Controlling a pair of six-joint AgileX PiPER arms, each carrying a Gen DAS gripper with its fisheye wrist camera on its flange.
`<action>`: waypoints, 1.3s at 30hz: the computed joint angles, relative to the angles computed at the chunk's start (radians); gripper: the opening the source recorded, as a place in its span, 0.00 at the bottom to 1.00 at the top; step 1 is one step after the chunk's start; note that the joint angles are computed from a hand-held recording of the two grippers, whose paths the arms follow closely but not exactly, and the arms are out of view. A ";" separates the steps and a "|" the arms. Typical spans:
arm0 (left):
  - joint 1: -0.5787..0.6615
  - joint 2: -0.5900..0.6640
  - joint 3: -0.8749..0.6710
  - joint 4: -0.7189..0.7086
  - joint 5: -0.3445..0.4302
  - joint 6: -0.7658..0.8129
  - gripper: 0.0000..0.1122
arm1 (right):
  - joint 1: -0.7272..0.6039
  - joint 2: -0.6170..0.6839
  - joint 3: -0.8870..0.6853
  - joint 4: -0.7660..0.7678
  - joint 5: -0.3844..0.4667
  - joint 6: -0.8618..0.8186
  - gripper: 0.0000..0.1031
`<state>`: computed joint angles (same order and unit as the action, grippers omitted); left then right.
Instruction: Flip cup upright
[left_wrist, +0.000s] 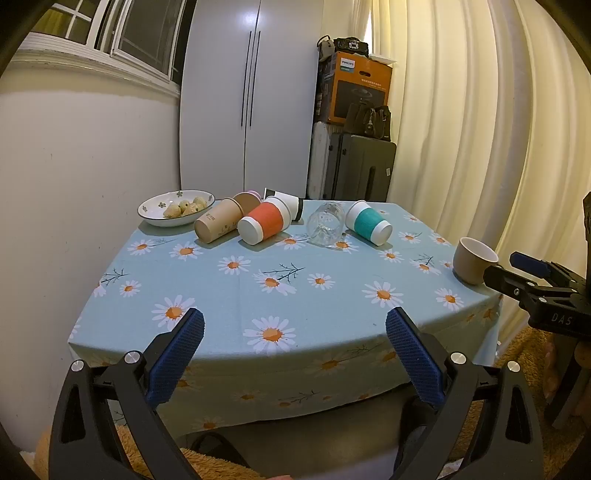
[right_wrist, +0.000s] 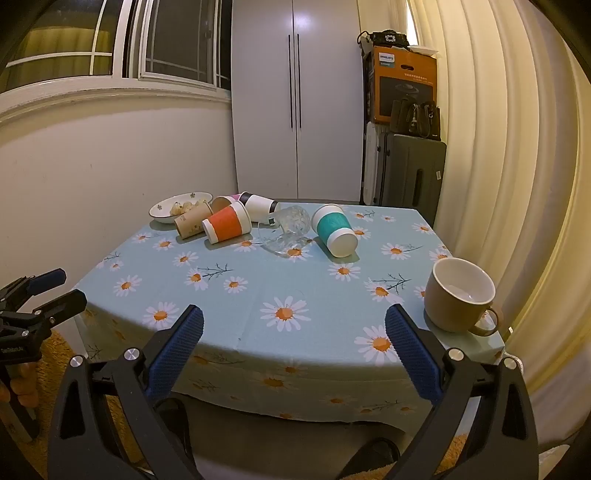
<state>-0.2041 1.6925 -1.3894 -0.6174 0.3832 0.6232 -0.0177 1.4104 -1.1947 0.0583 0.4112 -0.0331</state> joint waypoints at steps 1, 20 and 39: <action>0.000 0.000 0.000 0.000 0.000 0.000 0.86 | 0.000 0.001 -0.003 0.000 0.005 -0.001 0.95; 0.000 0.000 0.000 -0.001 0.001 0.001 0.86 | 0.009 0.004 -0.006 -0.022 0.009 0.023 0.95; 0.001 0.001 0.000 -0.001 0.001 0.002 0.86 | 0.008 0.006 -0.007 -0.023 0.010 0.022 0.95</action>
<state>-0.2035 1.6930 -1.3898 -0.6184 0.3840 0.6249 -0.0095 1.4164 -1.2021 0.0351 0.4217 -0.0109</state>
